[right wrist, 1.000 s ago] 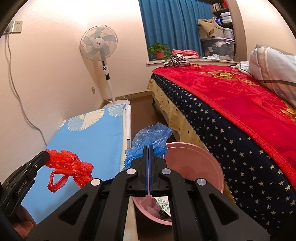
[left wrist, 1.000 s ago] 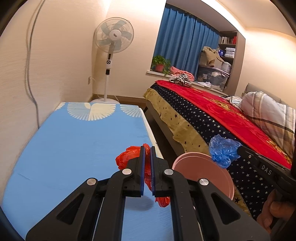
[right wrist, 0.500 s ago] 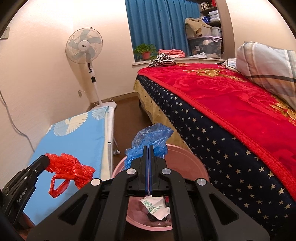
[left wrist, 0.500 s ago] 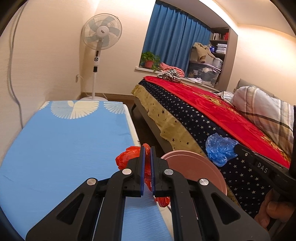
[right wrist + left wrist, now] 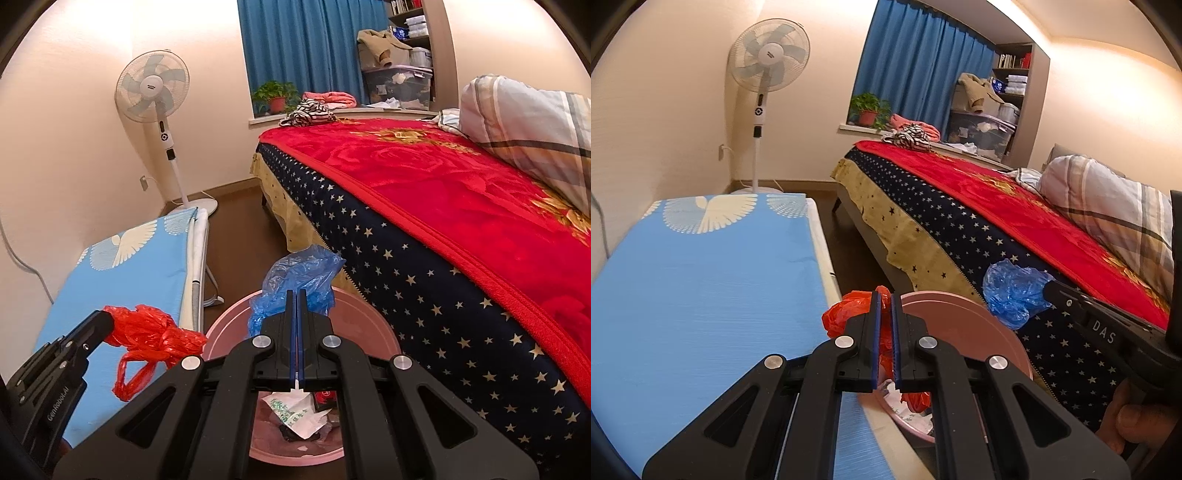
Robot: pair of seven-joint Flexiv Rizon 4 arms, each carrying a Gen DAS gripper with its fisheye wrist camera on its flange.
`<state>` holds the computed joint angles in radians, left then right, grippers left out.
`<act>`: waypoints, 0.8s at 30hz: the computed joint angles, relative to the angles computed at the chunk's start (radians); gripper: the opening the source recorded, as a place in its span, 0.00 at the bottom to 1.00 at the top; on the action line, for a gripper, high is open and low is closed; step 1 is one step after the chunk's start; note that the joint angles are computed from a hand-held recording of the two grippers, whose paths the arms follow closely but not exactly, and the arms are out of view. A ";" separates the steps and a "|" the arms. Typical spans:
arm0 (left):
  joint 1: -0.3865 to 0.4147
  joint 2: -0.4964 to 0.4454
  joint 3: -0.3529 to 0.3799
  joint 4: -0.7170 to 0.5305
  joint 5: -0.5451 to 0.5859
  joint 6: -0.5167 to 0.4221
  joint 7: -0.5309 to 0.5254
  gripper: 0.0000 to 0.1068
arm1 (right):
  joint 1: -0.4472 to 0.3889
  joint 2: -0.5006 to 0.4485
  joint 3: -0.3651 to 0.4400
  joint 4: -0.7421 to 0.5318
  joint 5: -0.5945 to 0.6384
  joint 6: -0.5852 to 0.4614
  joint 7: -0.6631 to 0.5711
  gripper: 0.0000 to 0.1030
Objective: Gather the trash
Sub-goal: 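Carry the red bag and blue bag over the pink bin with both grippers, then open both grippers to drop the red and blue bags into the pink bin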
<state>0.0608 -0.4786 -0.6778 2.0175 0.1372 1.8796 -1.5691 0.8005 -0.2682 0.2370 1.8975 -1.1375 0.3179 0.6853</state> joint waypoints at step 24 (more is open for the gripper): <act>-0.028 -0.135 -0.073 -0.074 -0.069 -0.081 0.111 0.05 | -0.011 -0.002 0.006 0.014 0.091 -0.033 -0.011 0.00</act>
<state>0.0330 -0.6137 -0.7509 1.9433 0.0687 1.7985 -1.4578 0.7893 -0.2699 0.2426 1.9111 -1.0460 0.2853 0.6748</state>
